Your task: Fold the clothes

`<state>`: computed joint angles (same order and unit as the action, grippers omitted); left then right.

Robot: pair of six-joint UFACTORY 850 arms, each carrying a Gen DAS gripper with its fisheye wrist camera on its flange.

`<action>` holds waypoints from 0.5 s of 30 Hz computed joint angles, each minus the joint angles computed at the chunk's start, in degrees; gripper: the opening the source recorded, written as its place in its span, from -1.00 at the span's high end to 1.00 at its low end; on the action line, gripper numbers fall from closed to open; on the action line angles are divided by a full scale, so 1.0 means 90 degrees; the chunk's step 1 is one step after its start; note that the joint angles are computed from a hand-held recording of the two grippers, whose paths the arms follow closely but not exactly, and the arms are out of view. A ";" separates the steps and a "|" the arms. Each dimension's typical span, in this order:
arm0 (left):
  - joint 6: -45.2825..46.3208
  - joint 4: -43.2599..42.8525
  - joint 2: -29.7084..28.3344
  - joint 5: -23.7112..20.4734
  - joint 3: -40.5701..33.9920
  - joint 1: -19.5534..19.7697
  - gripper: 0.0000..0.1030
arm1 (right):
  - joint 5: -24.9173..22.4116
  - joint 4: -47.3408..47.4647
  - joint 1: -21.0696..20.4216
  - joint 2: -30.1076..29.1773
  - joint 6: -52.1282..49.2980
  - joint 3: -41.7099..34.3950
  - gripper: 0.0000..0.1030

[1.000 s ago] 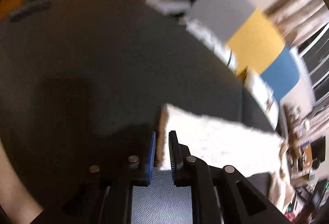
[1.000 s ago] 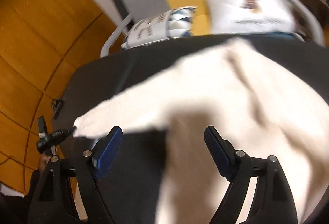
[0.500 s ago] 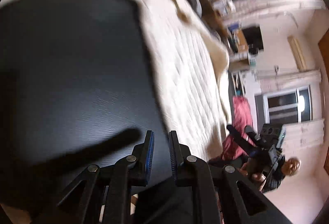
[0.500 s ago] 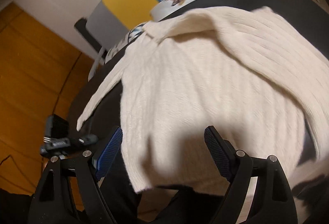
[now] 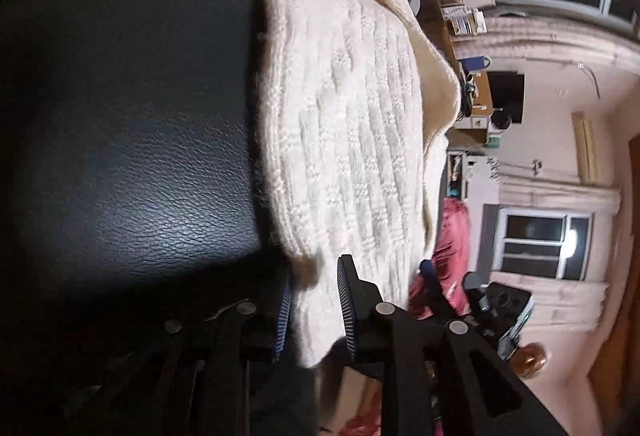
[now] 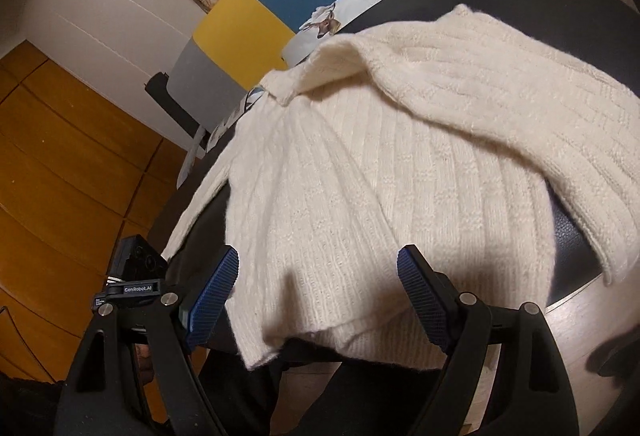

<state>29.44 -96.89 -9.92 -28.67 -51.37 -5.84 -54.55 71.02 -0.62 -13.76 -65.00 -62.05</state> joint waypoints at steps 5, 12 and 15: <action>-0.0077 0.0592 0.0375 0.0952 0.0050 -0.0165 0.92 | 0.0658 0.0149 -0.0028 0.0181 0.0078 0.0149 -0.65; -0.1887 0.2752 0.0436 0.1224 0.0008 -0.0012 0.92 | 0.2005 -0.1466 0.0495 0.0579 0.0204 0.0197 -0.49; -0.2305 0.3201 0.0472 0.1340 0.0013 -0.0007 0.92 | 0.2470 -0.3100 0.1101 0.0277 0.1209 -0.0035 -0.48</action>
